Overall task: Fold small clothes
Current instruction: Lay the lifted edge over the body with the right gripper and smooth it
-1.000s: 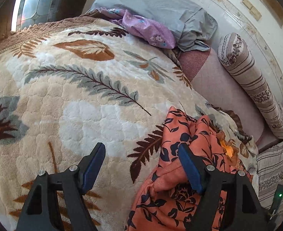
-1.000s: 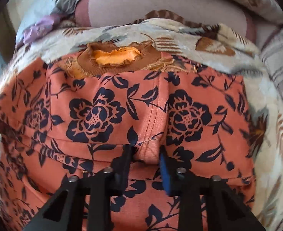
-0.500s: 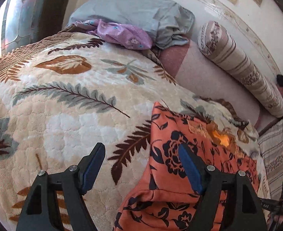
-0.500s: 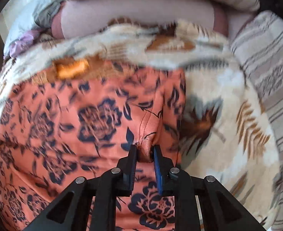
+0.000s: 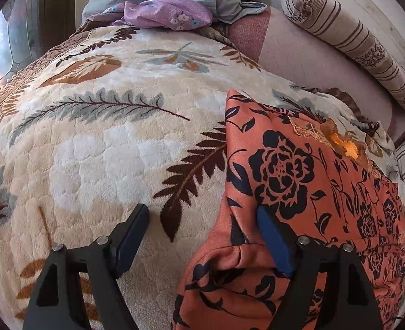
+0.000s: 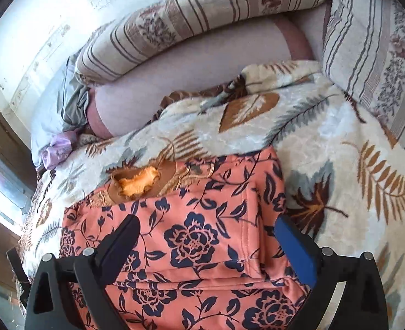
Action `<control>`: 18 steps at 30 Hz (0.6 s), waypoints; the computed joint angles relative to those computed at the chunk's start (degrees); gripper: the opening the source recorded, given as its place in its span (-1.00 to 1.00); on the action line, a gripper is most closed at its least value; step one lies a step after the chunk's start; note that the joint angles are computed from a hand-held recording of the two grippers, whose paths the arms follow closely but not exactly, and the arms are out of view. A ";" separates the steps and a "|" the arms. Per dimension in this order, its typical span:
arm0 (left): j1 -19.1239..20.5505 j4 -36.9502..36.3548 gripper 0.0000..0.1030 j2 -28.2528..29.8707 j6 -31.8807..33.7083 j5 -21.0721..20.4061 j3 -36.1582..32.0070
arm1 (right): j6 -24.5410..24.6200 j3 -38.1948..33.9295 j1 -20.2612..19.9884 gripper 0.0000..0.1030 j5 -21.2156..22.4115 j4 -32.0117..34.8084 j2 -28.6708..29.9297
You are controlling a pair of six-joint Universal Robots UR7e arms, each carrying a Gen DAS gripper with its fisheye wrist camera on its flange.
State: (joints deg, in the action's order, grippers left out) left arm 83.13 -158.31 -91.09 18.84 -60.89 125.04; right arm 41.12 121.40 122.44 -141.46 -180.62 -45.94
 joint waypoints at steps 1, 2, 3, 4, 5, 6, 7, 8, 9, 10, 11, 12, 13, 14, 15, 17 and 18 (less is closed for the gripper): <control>0.05 0.32 0.57 -0.02 -0.07 -0.13 -0.15 | 3.54 0.36 -1.63 0.89 2.06 4.79 -0.74; 0.08 0.78 0.57 -0.07 -0.17 -0.21 -0.32 | 7.83 1.34 -3.41 0.87 3.47 7.19 -1.06; 0.02 1.31 0.57 -0.12 -0.38 -0.13 -0.52 | 11.43 2.46 -4.11 0.76 4.03 7.19 -1.63; -0.15 1.62 0.57 -0.32 -0.80 0.21 -0.60 | 12.87 3.04 -3.30 0.76 2.76 4.79 -1.75; -0.26 1.22 0.57 -0.62 -1.36 0.35 -0.54 | 14.20 2.68 -2.17 0.76 1.10 4.42 -1.75; -0.44 -0.26 0.57 -0.94 -1.94 0.44 -0.24 | 15.36 1.51 -0.94 0.79 -0.66 6.45 -1.82; -0.62 -2.79 0.57 -1.25 -2.22 0.44 0.25 | 14.12 -0.19 0.25 0.79 -1.83 7.24 -1.37; -0.68 -4.76 0.57 -1.49 -2.24 -0.02 0.56 | 11.00 -2.28 1.28 0.79 -2.00 6.93 -0.51; -0.60 -5.47 0.57 -1.64 -2.24 -0.52 0.63 | 7.53 -4.70 2.06 0.79 -1.27 6.64 0.55; -0.56 -4.48 0.57 -1.41 -2.29 -0.15 0.30 | 3.77 -7.24 2.66 0.79 0.23 5.94 1.83; -0.56 -1.46 0.57 -0.64 -2.56 1.68 -0.46 | 0.46 -9.73 2.96 0.79 2.54 5.44 3.19; -0.17 0.81 0.57 0.77 -2.91 3.79 -1.01 | -2.52 -12.43 2.96 0.79 5.82 5.32 4.67; -0.04 0.68 0.60 0.79 -1.85 3.76 -0.94 | -4.87 -15.23 2.66 0.79 10.03 5.51 6.34; -0.57 -0.40 0.60 0.52 -1.31 4.38 -0.37 | -6.22 -17.55 2.16 0.79 14.56 5.66 7.92; -0.93 0.40 0.61 0.30 -1.68 5.13 -0.33 | -7.09 -20.15 1.52 0.79 19.53 5.62 9.93; -0.62 0.97 0.62 0.19 -2.38 4.61 -0.54 | -7.92 -24.72 0.05 0.79 28.77 4.61 13.94; -0.44 1.25 0.63 0.18 -2.49 4.34 -0.69 | -7.77 -27.32 -1.16 0.79 34.20 4.16 16.20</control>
